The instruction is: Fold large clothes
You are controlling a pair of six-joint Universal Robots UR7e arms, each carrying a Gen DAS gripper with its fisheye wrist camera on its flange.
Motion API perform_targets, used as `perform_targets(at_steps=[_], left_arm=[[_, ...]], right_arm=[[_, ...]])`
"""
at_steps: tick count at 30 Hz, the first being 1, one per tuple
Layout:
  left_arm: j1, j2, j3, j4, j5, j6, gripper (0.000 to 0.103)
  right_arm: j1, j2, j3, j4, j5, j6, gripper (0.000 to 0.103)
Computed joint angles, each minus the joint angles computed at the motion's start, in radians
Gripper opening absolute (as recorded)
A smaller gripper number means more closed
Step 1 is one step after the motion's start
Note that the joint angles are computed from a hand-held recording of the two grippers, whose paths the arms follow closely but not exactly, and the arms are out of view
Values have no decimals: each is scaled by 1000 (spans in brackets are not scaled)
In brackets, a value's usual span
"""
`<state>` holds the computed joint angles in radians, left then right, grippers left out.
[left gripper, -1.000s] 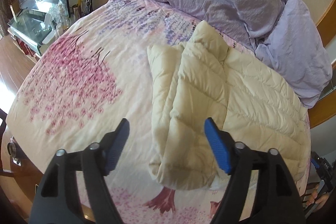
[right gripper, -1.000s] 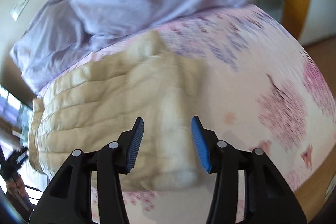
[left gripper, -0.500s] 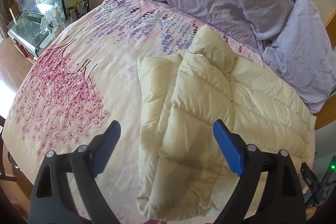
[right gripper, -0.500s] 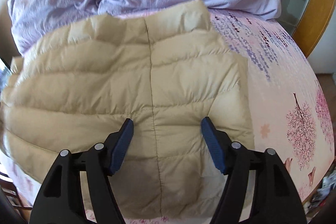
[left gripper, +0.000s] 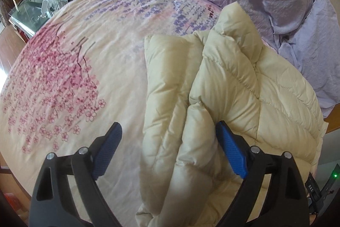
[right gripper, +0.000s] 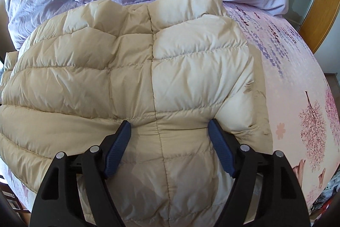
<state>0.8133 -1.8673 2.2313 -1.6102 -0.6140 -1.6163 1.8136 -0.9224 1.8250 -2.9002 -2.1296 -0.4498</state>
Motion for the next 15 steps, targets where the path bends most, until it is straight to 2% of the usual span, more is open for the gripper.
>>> perform_targets(at_steps=[2,5,11,13,15], left_arm=[[7,-2,19,-52,-9,11,90],[1,7,26,-58,-1,-2,86],[-14,-5,69,-208,-4,71,46],[-21,-3,74,-240,-1,84,28],[-36,-5,71,-244,6,79,19]], right_arm=[[0,1,-1,1,1,1,78],[0,2,-2,1,2,0,78],[-8,0,-2,7,24,-2,80],[-11,-3,-2,11,33,-4,80],[-12,-5,-3,16,37,-7,80]])
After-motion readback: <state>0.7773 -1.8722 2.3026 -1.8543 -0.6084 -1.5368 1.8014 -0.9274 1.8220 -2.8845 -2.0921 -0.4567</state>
